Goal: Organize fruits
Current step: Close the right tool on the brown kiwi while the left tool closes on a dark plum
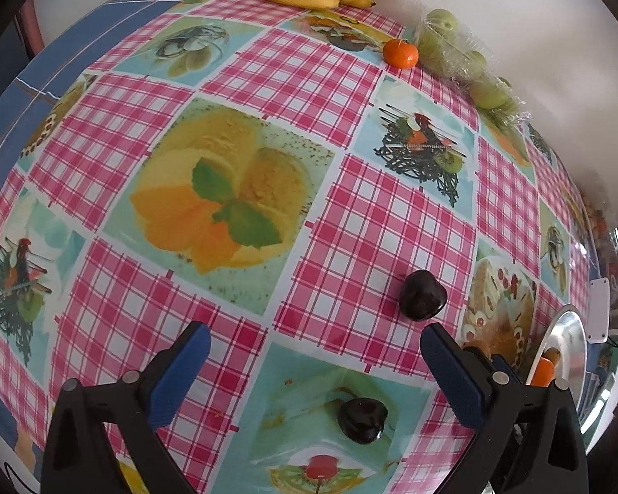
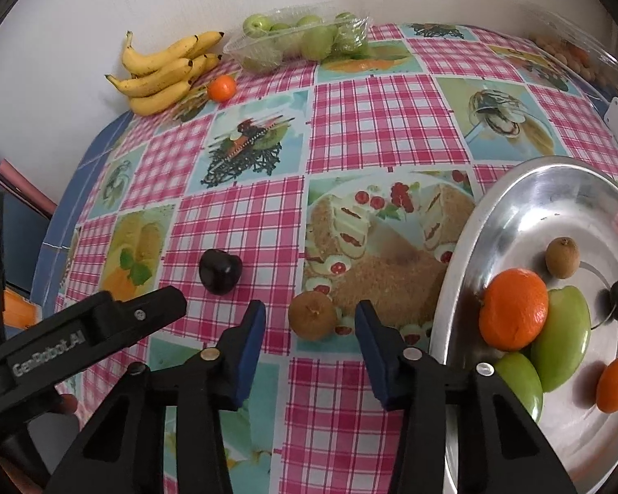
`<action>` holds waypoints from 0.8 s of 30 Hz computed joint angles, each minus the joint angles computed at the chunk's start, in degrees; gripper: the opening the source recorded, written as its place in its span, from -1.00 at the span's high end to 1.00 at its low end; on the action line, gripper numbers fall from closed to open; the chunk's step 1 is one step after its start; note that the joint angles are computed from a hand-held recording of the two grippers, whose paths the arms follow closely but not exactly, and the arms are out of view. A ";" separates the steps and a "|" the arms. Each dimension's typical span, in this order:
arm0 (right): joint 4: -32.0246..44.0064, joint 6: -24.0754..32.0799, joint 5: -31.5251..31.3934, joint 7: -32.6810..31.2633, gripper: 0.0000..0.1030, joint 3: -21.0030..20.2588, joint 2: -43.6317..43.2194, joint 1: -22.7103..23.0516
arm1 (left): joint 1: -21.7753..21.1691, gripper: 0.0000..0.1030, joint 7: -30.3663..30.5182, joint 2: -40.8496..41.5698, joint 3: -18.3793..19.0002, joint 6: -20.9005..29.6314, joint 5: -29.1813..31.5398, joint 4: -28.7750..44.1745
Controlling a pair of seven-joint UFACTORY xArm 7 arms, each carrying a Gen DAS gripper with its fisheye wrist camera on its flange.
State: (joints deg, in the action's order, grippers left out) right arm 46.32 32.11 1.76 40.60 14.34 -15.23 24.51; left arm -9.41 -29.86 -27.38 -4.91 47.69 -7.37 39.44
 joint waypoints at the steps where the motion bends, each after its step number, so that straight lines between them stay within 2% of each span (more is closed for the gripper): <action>1: 0.13 0.01 0.04 -0.13 0.19 -0.06 0.32 0.00 | -0.07 -1.00 0.10 -0.07 0.09 0.01 -0.12 -0.05; 5: 0.70 0.00 -1.16 0.52 0.28 0.18 1.19 -0.41 | -0.28 -1.00 0.67 -0.45 0.23 -0.21 -0.48 -0.38; 6: 0.85 0.08 -1.31 0.53 0.46 0.18 1.36 -0.41 | -0.27 -1.00 0.80 -0.55 0.19 -0.10 -0.35 -0.38; 7: 0.91 0.35 -1.47 0.53 0.49 0.17 1.36 -0.41 | -0.27 -1.00 0.90 -0.77 0.19 0.11 -0.28 -0.41; 17: -0.54 1.83 1.21 0.14 0.49 -0.36 -0.59 0.45 | -1.64 -0.95 2.89 -0.96 0.68 3.29 -2.94 -0.35; 24: -2.86 3.65 3.98 0.39 0.49 -0.48 -3.98 1.25 | -3.04 -0.47 5.55 -3.85 1.42 4.12 -5.86 -2.18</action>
